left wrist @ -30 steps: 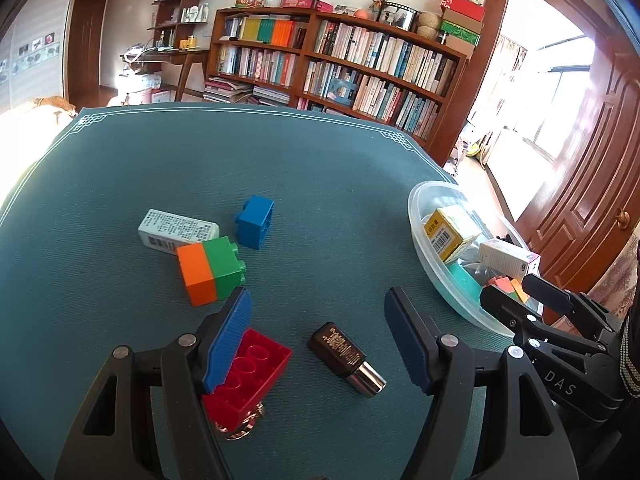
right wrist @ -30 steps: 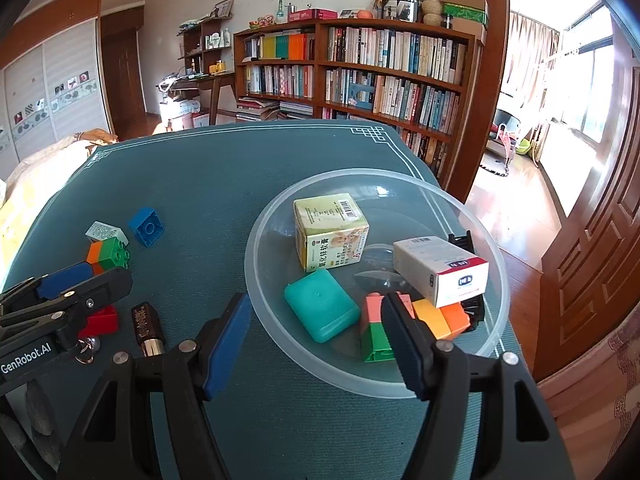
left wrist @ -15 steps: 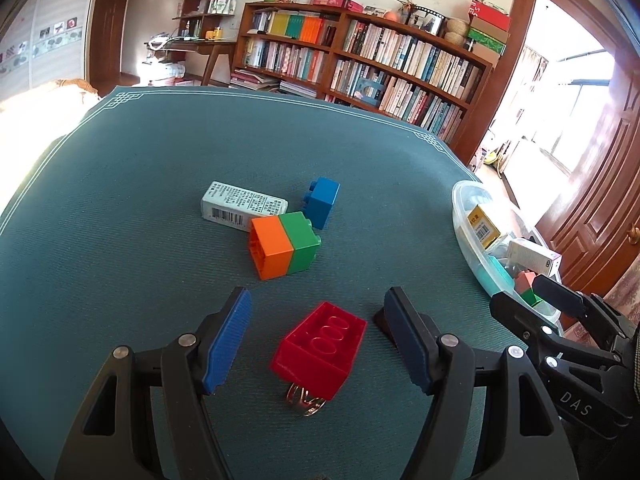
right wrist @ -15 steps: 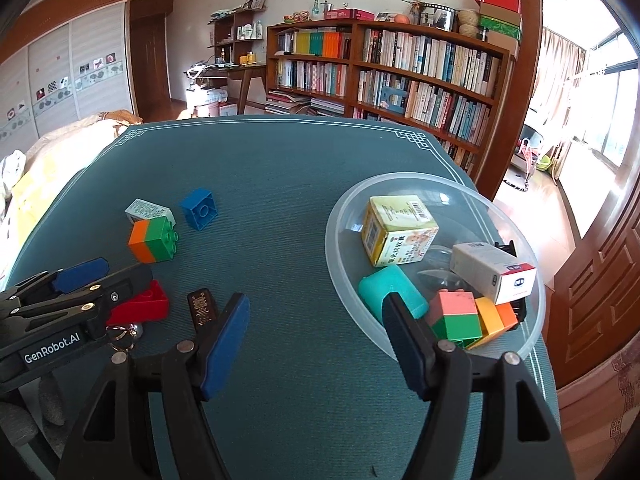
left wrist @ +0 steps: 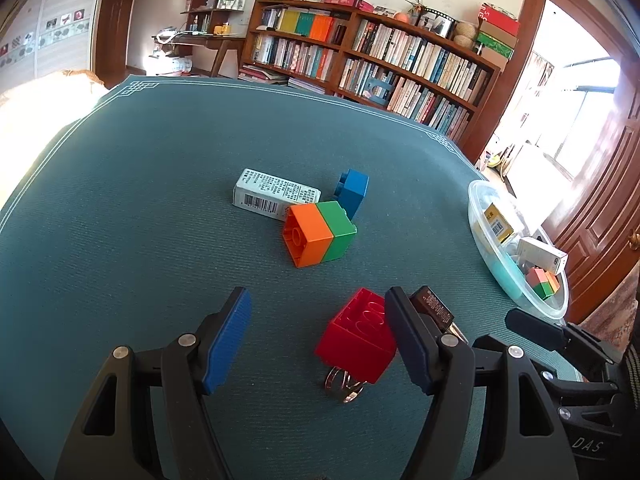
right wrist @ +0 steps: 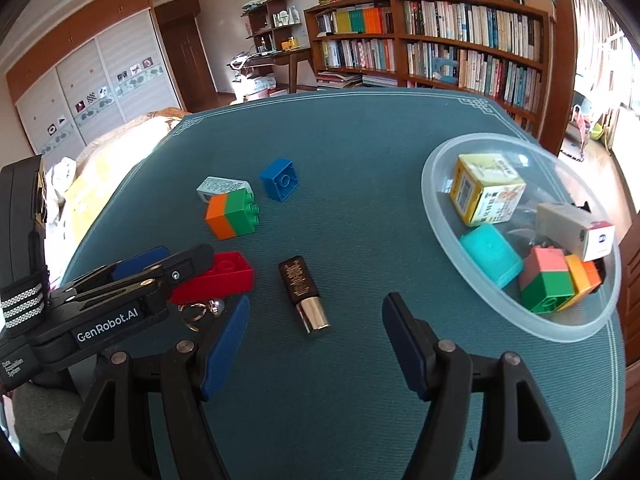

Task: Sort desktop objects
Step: 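Move the right tool to the dark lipstick tube and close on it, then close the left tool on the large red brick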

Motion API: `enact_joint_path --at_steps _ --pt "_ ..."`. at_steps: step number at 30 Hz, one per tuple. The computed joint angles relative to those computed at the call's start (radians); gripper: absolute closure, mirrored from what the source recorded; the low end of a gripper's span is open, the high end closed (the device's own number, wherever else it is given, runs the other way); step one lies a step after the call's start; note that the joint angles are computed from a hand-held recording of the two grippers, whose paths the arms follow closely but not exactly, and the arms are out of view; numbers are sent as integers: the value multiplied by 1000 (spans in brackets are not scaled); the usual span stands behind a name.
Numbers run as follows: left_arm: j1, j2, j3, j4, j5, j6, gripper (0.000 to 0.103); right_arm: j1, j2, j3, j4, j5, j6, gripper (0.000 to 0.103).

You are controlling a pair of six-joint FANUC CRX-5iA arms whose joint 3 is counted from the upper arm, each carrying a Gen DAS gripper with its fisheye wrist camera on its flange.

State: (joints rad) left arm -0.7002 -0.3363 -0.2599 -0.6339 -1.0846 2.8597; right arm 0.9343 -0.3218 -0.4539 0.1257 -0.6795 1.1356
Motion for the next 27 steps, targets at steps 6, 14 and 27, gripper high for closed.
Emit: enact_joint_path --at_steps 6,14,27 --pt "7 -10 -7 12 12 -20 31 38 6 -30 70 9 -42 34" --pt "10 -49 -21 17 15 -29 31 39 86 9 71 0 23 65" --pt "19 2 22 65 53 -194 31 19 91 11 40 -25 62 80"
